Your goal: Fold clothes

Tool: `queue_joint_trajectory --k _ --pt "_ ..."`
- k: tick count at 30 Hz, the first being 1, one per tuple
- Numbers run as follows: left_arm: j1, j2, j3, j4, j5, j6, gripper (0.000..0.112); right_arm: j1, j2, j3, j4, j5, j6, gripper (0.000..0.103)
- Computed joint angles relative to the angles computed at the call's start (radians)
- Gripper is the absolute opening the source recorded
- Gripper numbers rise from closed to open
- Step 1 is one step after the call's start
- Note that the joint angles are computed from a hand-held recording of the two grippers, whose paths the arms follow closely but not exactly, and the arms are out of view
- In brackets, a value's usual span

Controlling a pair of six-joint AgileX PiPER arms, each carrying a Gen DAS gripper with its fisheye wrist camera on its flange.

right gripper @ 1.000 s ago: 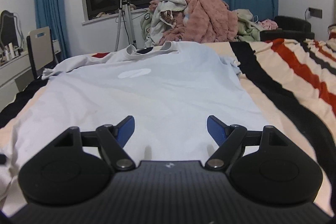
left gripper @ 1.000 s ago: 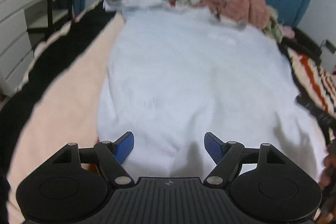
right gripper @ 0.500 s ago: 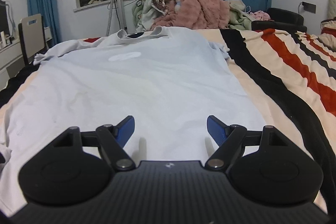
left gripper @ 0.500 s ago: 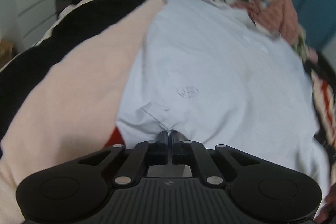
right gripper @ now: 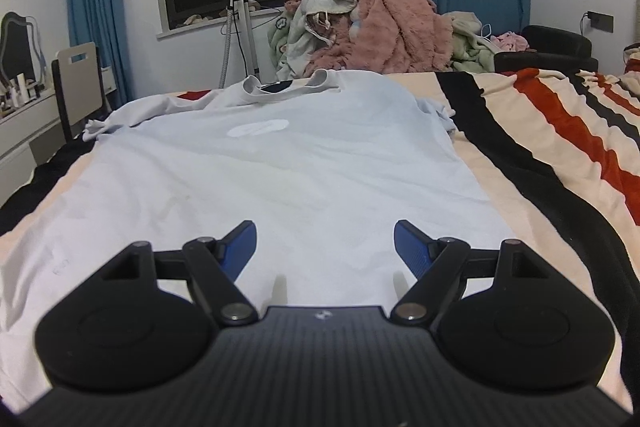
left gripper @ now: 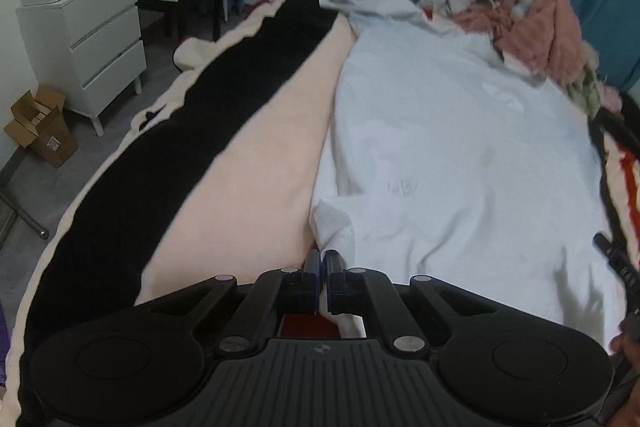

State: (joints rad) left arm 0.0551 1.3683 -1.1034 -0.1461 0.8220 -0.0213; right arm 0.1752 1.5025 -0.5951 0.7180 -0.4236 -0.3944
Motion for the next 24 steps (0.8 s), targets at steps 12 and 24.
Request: queue_joint_trajectory --k 12,24 --pt "0.030 0.097 -0.241 0.210 0.196 -0.051 0.014 0.028 -0.031 0.014 0.074 0.006 -0.062 0.078" --pt "0.020 0.341 -0.382 0.070 0.050 0.118 0.016 -0.012 0.098 -0.073 -0.098 -0.008 0.122 0.078"
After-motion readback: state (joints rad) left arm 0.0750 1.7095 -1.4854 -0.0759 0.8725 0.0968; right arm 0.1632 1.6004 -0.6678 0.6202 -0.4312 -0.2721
